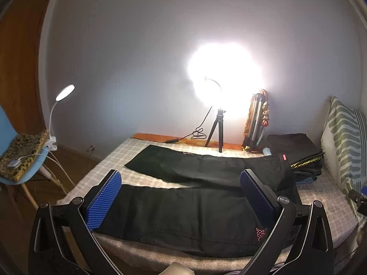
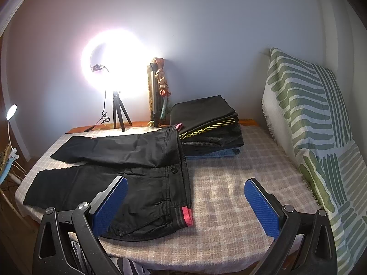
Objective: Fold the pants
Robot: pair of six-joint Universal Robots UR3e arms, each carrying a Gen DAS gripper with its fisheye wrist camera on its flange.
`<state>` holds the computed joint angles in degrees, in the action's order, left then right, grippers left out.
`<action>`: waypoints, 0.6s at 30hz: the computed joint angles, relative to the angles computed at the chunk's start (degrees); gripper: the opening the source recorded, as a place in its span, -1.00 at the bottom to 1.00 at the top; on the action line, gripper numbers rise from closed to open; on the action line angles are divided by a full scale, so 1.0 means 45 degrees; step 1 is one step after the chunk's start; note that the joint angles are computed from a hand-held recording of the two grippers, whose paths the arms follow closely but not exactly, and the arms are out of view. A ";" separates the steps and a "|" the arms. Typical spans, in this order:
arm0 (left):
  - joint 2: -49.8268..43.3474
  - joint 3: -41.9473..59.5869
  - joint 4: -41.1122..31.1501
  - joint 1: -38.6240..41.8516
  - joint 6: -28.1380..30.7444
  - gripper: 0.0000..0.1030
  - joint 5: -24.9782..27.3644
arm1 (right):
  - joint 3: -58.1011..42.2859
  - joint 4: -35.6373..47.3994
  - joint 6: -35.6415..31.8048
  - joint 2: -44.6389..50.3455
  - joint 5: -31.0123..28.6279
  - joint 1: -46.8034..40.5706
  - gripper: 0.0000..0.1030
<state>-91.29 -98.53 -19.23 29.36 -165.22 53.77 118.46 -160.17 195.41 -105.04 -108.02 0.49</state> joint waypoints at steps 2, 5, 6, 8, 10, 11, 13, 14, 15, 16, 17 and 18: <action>-0.0039 0.0064 -0.0067 -0.0043 0.0011 0.99 0.0037 | -0.0014 -0.0029 -0.0031 0.0043 -0.0071 0.0059 0.99; -0.0121 0.0221 -0.0279 -0.0065 0.0020 0.99 0.0018 | 0.0048 -0.0055 -0.0066 0.0013 0.0076 -0.0037 0.99; -0.0180 0.0324 -0.0330 -0.0093 -0.0010 0.99 0.0031 | 0.0067 -0.0070 -0.0083 0.0007 0.0108 -0.0054 0.99; -0.0165 0.0314 -0.0294 -0.0068 -0.0028 0.99 0.0032 | 0.0082 -0.0056 -0.0105 -0.0013 0.0115 -0.0078 0.99; -0.0119 0.0235 -0.0238 -0.0053 -0.0025 0.99 0.0024 | 0.0085 -0.0051 -0.0127 -0.0005 0.0168 -0.0098 0.99; -0.0108 0.0228 -0.0247 -0.0046 -0.0026 0.99 0.0029 | 0.0101 -0.0077 -0.0116 0.0012 0.0145 -0.0063 0.99; -0.0146 0.0276 -0.0291 -0.0078 -0.0036 0.99 0.0039 | 0.0114 -0.0085 -0.0115 0.0017 0.0164 -0.0065 0.99; -0.0173 0.0311 -0.0316 -0.0100 -0.0023 0.99 0.0054 | 0.0116 -0.0103 -0.0095 0.0035 0.0160 -0.0041 0.99; -0.0189 0.0322 -0.0313 -0.0121 -0.0017 0.99 0.0076 | 0.0111 -0.0107 -0.0103 0.0044 0.0195 -0.0057 0.99; -0.0202 0.0323 -0.0298 -0.0136 -0.0005 0.99 0.0086 | 0.0092 -0.0112 -0.0101 0.0074 0.0189 -0.0041 0.99; -0.0216 0.0325 -0.0292 -0.0146 0.0004 0.99 0.0080 | 0.0079 -0.0126 -0.0097 0.0112 0.0169 -0.0015 0.99; -0.0238 0.0334 -0.0284 -0.0161 -0.0005 0.99 0.0076 | 0.0069 -0.0136 -0.0107 0.0130 0.0179 -0.0014 0.99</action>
<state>-92.36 -97.03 -20.51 28.63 -165.24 54.11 118.77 -160.78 194.92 -104.46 -107.22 0.43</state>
